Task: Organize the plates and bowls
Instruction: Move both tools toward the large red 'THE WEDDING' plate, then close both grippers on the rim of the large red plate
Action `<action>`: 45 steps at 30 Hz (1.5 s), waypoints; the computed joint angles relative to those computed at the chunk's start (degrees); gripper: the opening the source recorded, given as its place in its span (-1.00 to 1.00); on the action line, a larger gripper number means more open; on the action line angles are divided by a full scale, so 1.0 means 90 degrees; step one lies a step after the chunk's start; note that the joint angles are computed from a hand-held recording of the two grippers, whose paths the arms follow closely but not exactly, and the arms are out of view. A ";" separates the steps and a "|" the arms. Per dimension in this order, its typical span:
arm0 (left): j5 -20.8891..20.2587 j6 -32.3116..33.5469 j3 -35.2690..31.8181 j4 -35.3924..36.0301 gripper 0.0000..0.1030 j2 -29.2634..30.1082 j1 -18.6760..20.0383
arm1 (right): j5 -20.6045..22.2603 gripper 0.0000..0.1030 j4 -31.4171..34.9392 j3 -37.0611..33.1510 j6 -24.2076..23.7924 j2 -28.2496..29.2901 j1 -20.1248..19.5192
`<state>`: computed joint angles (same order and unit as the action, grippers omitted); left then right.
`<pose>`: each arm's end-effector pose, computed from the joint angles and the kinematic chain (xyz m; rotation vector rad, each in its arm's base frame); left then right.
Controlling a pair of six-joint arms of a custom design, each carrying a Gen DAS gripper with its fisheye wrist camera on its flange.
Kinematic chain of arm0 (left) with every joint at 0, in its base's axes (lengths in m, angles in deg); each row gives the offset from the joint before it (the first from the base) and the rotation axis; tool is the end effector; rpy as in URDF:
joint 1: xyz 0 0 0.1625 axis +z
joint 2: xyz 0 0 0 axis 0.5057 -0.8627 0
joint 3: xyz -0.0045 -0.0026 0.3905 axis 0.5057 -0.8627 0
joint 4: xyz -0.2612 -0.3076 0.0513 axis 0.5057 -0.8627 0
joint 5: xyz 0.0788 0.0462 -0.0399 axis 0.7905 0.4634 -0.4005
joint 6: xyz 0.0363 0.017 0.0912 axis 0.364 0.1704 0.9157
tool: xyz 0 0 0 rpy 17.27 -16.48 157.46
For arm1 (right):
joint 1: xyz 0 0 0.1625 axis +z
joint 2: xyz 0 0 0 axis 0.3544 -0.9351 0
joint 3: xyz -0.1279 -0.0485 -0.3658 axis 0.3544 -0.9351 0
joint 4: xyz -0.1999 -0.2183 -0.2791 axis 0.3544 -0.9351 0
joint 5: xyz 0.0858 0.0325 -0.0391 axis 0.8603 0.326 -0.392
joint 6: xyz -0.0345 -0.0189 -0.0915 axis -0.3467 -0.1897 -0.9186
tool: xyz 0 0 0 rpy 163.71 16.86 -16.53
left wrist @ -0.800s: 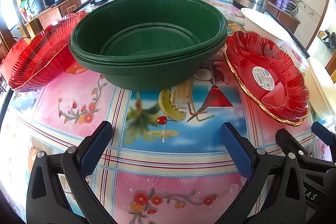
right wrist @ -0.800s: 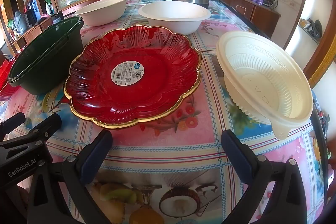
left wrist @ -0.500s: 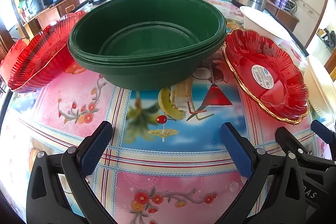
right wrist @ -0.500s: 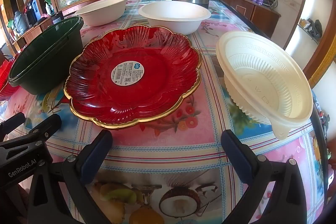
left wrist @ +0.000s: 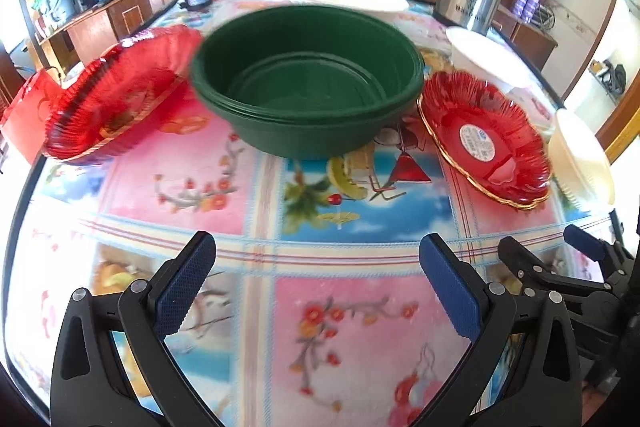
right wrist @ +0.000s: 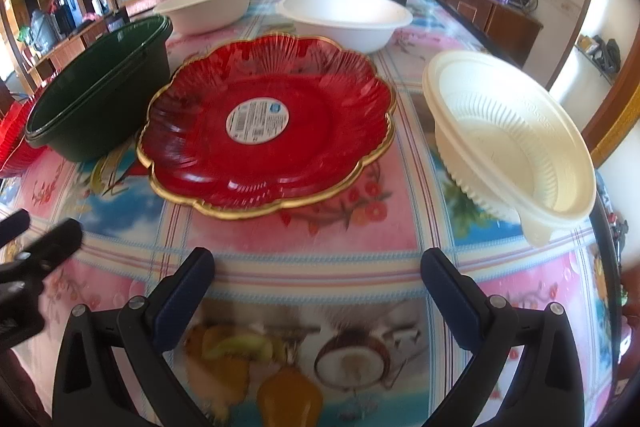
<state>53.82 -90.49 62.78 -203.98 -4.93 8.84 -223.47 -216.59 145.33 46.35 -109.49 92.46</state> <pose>-0.1006 -0.3606 0.1841 0.1149 2.2700 -0.8025 0.2409 -0.4069 0.0102 0.4240 -2.2886 0.6157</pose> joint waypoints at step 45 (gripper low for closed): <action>0.1061 -0.0417 -0.1826 0.2538 1.00 -0.1585 0.2320 | 0.2177 0.98 0.5529 -0.6516 -0.1377 0.2942 0.1330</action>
